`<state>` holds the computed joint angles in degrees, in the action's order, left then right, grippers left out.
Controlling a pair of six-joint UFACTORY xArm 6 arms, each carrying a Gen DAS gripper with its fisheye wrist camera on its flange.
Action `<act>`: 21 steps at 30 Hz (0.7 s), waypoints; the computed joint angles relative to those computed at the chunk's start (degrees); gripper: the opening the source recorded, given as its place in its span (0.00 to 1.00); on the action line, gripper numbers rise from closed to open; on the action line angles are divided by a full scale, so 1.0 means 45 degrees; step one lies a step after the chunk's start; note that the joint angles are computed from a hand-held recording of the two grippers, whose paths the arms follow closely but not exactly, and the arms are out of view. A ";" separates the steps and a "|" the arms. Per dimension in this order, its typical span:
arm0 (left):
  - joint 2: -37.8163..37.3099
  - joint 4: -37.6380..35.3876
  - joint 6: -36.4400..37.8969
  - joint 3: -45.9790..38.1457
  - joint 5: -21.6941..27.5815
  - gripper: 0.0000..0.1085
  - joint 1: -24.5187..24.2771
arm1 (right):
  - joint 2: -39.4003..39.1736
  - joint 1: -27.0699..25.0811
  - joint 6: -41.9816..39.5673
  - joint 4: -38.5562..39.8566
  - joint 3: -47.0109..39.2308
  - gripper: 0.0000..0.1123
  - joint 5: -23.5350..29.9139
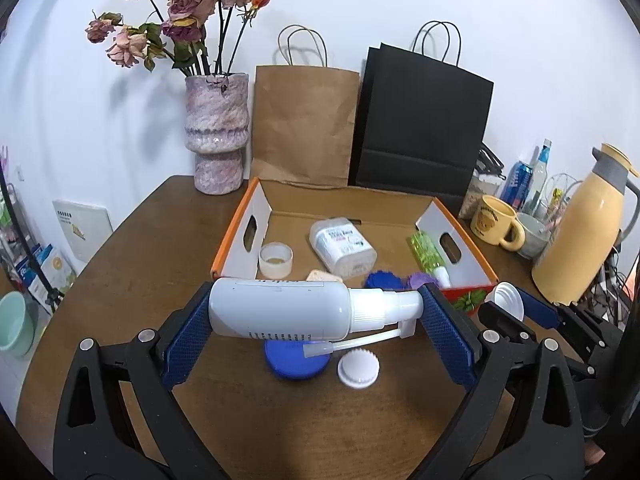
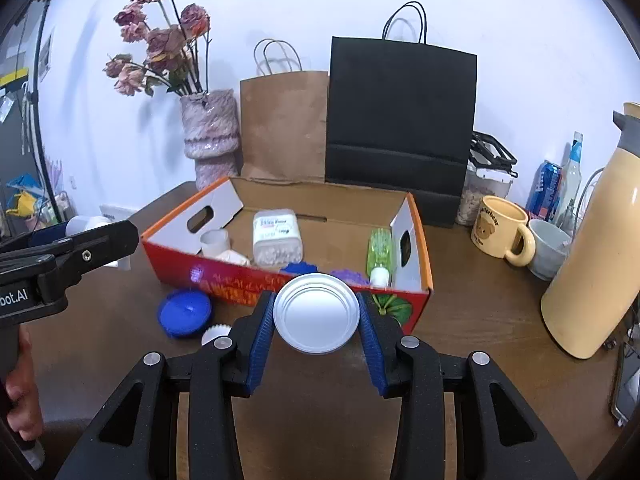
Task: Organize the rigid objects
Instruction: 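Carry the white spray bottle and white cap over the cardboard box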
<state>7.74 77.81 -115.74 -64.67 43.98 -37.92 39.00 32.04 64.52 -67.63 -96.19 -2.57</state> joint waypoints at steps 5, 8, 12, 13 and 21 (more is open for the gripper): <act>0.0274 0.0032 0.0121 -0.0416 -0.0050 0.88 0.0301 | 0.0454 0.0108 -0.1656 0.1731 -0.0579 0.40 0.0148; 0.0487 -0.0016 0.0226 -0.0670 -0.0141 0.88 0.0491 | 0.0762 0.0203 -0.2999 0.3161 -0.0921 0.40 0.0223; 0.0773 -0.0013 0.0279 -0.1014 -0.0338 0.88 0.0738 | 0.1211 0.0366 -0.4861 0.5191 -0.1408 0.40 0.0364; 0.0874 -0.0014 0.0297 -0.1135 -0.0390 0.88 0.0817 | 0.1340 0.0405 -0.5373 0.5757 -0.1565 0.40 0.0408; 0.1562 -0.0183 0.0583 -0.1903 -0.0624 0.88 0.1266 | 0.2509 0.0731 -0.8544 0.9274 -0.3175 0.40 0.0852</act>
<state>14.78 76.98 -113.12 -73.23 41.17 -32.22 50.29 35.33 26.07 -25.90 -110.48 1.27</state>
